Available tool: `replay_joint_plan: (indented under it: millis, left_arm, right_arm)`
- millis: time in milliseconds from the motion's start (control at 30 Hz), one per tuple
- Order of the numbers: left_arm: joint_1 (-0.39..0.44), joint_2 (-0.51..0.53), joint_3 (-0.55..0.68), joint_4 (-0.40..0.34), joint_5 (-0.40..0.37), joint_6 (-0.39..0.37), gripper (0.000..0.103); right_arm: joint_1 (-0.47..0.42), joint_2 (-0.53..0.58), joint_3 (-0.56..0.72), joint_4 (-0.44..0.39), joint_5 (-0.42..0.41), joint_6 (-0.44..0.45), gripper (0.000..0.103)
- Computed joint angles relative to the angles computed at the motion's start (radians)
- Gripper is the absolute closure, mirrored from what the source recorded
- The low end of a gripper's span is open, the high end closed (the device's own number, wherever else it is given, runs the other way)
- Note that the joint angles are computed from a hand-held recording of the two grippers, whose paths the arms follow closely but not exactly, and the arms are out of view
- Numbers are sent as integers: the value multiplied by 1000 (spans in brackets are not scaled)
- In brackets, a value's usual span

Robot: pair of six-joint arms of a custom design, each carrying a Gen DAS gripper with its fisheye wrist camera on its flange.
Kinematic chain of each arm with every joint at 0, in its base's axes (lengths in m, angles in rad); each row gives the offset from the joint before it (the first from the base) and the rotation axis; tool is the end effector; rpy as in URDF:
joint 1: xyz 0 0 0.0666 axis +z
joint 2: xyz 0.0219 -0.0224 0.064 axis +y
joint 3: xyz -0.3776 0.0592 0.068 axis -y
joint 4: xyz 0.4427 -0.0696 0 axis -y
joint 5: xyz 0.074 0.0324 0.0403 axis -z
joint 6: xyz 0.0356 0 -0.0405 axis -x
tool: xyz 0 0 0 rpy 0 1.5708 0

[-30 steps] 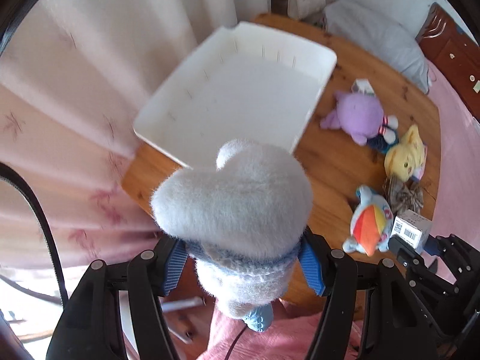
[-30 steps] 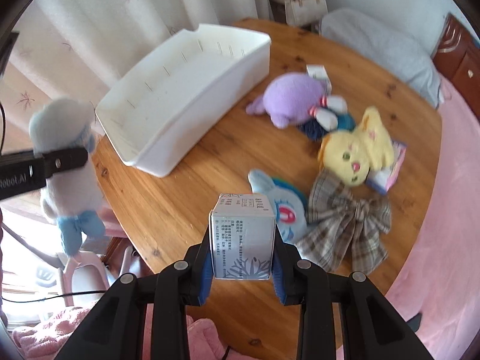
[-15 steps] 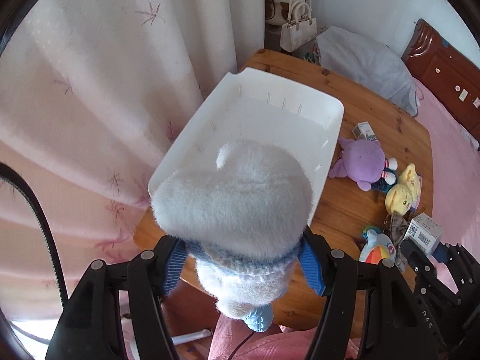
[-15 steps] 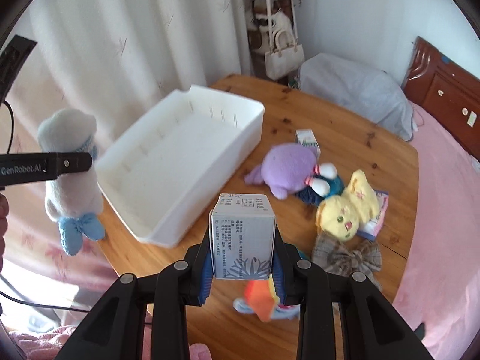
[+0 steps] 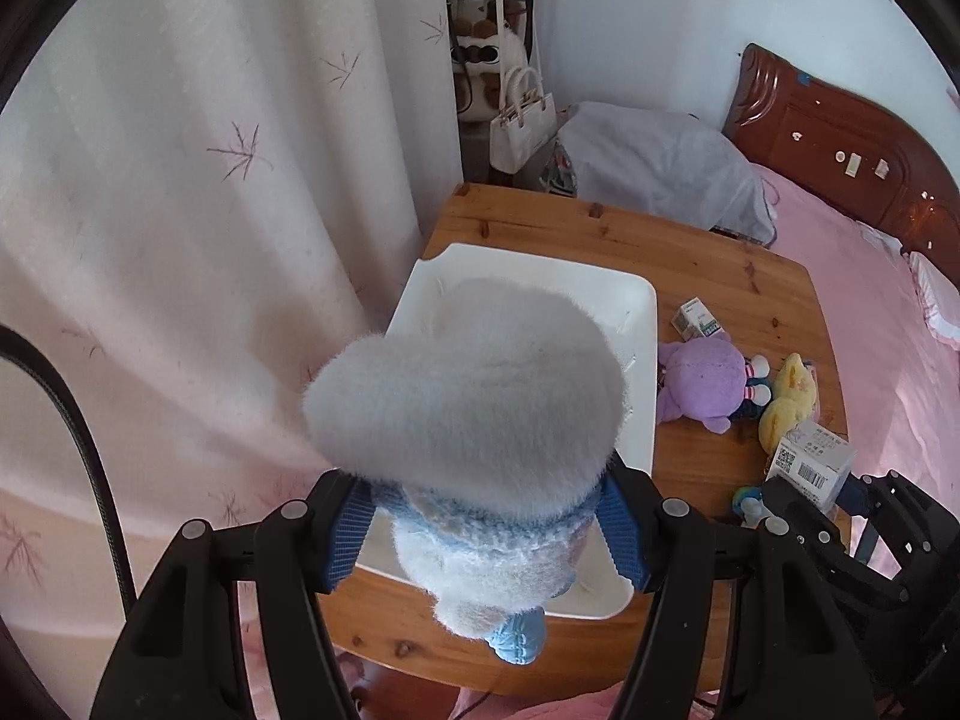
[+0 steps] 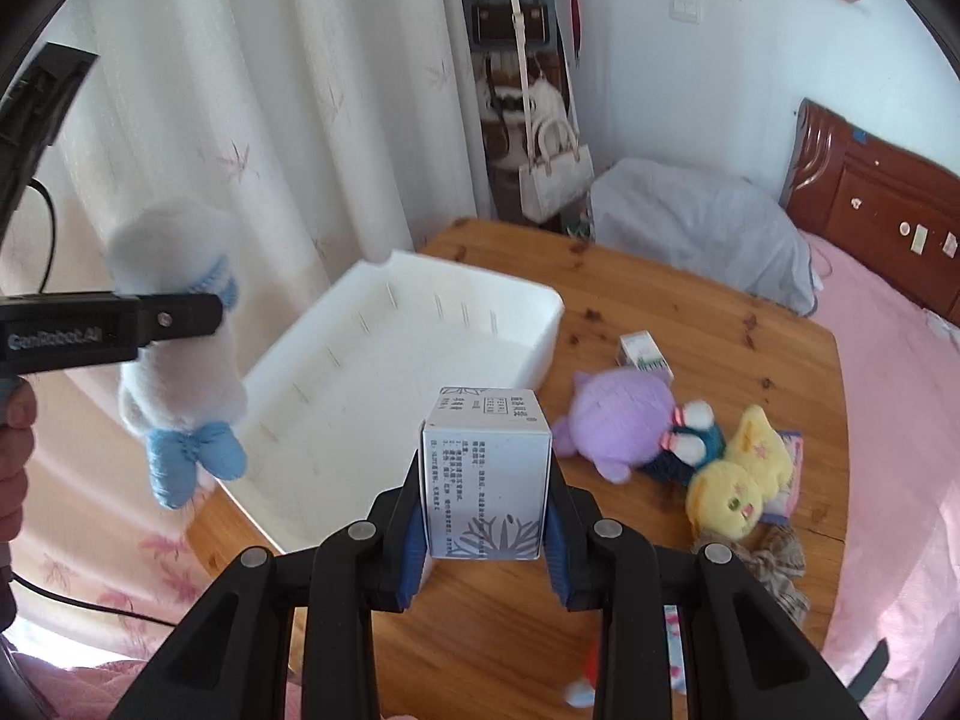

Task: Organize objects
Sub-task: 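Carry the bear and carton into the white tray and release both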

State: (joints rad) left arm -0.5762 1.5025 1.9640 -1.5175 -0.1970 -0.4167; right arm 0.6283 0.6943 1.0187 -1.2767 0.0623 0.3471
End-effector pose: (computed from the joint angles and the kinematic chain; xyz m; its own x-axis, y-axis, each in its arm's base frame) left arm 0.4344 -0.2744 0.6142 -0.4839 0.7877 -0.3813 0.7101 0.6080 0.3551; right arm 0.2104 0.1496 0.4762 -0.4302 -0.7322 -0.5280 -0.7484 0.6164 -0.2449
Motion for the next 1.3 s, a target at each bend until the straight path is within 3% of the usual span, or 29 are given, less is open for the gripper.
replay_joint_plan:
  millis: [300, 333, 667, 733, 800, 833, 900, 933, 1100, 1167, 1300]
  left_arm:
    - [38, 110, 136, -54, 65, -116, 33]
    - [45, 95, 117, -30, 105, -189, 33]
    - [68, 167, 204, -81, 159, -366, 31]
    - [72, 182, 224, -94, 163, -385, 31]
    - [75, 195, 241, -105, 167, -399, 31]
    - [77, 201, 248, -110, 170, -408, 31]
    - [80, 209, 259, -117, 174, -422, 31]
    - [82, 211, 262, -119, 178, -429, 31]
    - [95, 220, 281, -138, 216, -480, 30]
    - [97, 225, 290, -145, 223, -485, 29]
    - [100, 235, 304, -157, 220, -500, 28]
  right_arm:
    - [193, -14, -57, 96, 102, -198, 70]
    - [211, -13, -63, 108, 116, -209, 70]
    - [419, 27, -100, 176, 283, -472, 70]
    - [496, 49, -104, 186, 347, -604, 70]
    - [525, 61, -102, 190, 375, -653, 70]
    - [599, 92, -95, 189, 425, -813, 70]
    - [626, 113, -85, 182, 470, -858, 70]
    - [657, 133, -74, 171, 502, -927, 70]
    - [680, 168, -53, 157, 530, -977, 69]
    - [692, 180, -46, 153, 540, -1008, 63]
    - [704, 186, -42, 147, 557, -1056, 40]
